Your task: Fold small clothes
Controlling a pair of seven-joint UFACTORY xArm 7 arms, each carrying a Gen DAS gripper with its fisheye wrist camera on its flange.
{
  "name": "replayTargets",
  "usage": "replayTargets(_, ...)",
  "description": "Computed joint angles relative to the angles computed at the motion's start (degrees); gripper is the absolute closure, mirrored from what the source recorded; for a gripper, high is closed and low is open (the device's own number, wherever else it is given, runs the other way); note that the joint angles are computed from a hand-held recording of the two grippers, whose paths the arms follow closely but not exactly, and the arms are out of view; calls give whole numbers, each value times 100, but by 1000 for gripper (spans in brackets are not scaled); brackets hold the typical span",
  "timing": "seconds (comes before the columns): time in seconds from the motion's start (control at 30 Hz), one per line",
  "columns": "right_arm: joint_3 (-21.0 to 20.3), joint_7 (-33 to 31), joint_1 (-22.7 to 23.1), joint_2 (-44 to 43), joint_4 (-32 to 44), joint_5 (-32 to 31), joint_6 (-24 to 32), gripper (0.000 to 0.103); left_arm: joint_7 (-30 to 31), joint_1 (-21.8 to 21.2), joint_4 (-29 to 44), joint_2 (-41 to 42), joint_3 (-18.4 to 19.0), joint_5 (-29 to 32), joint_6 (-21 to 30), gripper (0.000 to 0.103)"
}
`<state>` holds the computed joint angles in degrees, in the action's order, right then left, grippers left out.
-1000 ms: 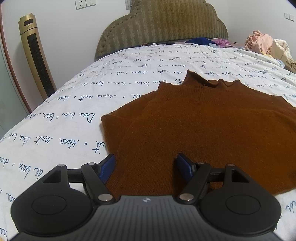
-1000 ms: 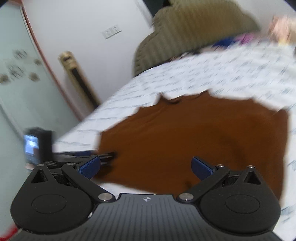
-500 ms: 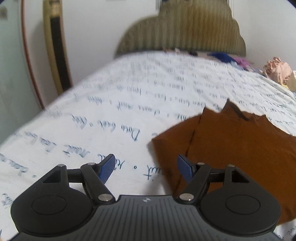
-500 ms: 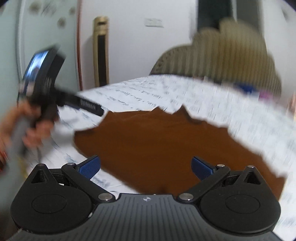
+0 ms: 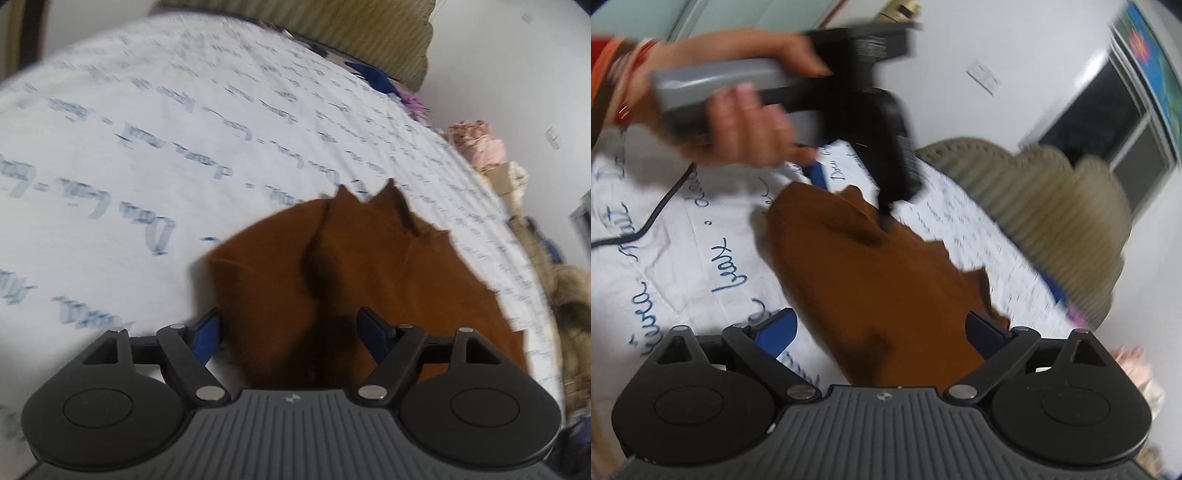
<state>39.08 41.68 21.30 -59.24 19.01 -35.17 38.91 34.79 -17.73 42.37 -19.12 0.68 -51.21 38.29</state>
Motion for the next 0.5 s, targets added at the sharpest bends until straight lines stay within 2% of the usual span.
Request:
replayTargets(0.13,490,378,-739,518,306,-405,-262,19,105,0,462,561,128,-681,482,25)
replayTargets(0.2,566,526,-960,701,418,-546,-319,26,154,98,659,803,88,-1011,674,25)
replayTargets(0.23,615,580,-1069,787,483,-639,-330,28,192,153,781,939,48,-1116,763,26)
replayTargets(0.3,765,710,-1319,951,618,-885,-360,38,97,260,993,1159,-107,-1117,801,27)
replayTargets(0.33,819,771,-1438,1037,681,-1016,-397,43,45,295,1081,1244,-190,-1083,771,30)
replayTargets(0.37,866,851,-1563,1140,741,-1137,-451,52,-67,322,1156,1304,-277,-970,720,37)
replayTargets(0.4,880,909,-1665,1271,807,-1224,-495,63,-251,343,1234,1359,-362,-760,664,50)
replayTargets(0.43,860,960,-1726,1401,855,-1285,-538,69,-466,356,1311,1415,-434,-512,629,62)
replayTargets(0.47,839,1033,-1773,1519,889,-1337,-575,81,-712,359,1358,1443,-506,-226,574,68)
replayTargets(0.5,849,1148,-1817,1614,909,-1403,-606,87,-937,350,1388,1465,-572,30,481,80)
